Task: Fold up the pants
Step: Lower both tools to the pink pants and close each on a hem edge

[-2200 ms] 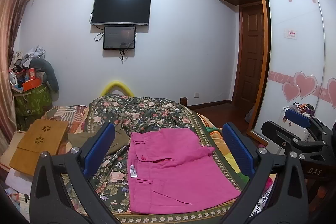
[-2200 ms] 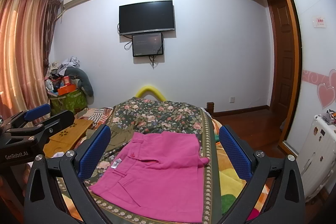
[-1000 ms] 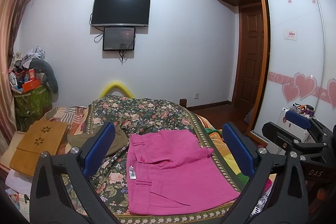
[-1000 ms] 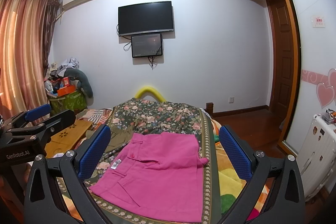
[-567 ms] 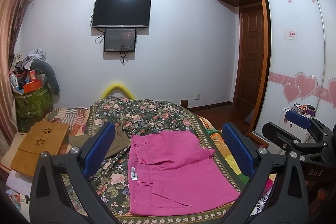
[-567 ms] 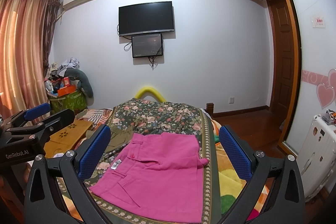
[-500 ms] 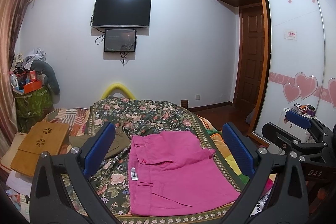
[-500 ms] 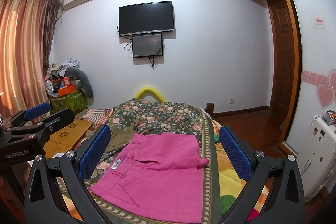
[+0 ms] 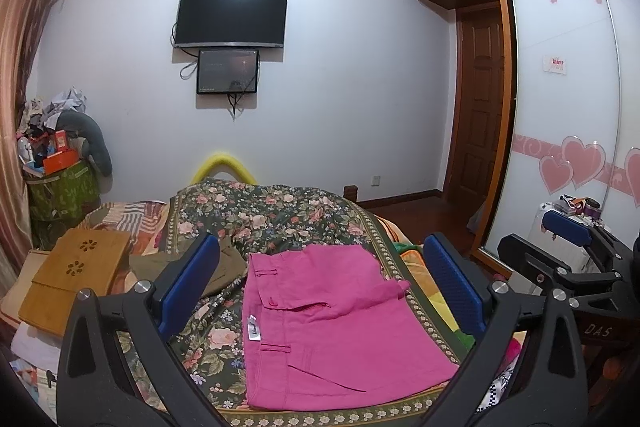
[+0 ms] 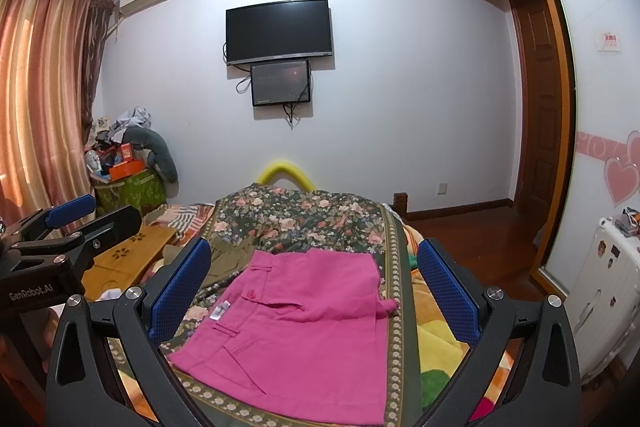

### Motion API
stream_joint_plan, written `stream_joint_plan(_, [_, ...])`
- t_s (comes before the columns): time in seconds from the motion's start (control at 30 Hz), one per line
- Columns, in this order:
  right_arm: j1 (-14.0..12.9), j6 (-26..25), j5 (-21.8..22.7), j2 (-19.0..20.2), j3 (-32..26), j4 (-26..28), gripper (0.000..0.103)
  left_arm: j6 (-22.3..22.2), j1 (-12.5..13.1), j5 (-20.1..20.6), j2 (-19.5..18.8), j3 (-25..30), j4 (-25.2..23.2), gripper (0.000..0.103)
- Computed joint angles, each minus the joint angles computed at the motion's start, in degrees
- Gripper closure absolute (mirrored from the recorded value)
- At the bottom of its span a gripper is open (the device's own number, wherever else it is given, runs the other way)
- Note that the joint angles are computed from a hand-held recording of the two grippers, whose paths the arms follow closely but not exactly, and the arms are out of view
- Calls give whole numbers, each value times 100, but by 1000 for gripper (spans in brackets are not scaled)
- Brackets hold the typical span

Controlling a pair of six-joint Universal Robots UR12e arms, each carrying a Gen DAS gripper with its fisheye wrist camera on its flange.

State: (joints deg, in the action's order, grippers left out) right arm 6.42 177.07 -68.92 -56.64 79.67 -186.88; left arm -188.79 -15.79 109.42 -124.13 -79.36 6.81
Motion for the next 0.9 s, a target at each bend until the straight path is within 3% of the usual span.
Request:
stream_joint_plan(0.17, [-3, -22, -145, 88, -82, 226, 1, -8, 46, -51, -115, 168, -355, 0])
stream_joint_plan(0.37, [-30, -131, -493, 311, -321, 777, 1, -197, 185, -93, -373, 547, -1183, 0])
stream_joint_plan(0.6, [-62, -556, -937, 699, -845, 1873, 1, -323, 418, -221, -751, 1075, -2276, 0])
stream_joint_plan(0.9, [-135, -819, -594, 1276, -1744, 3265, 1, -315, 730, -585, -1288, 1787, -3778, 0])
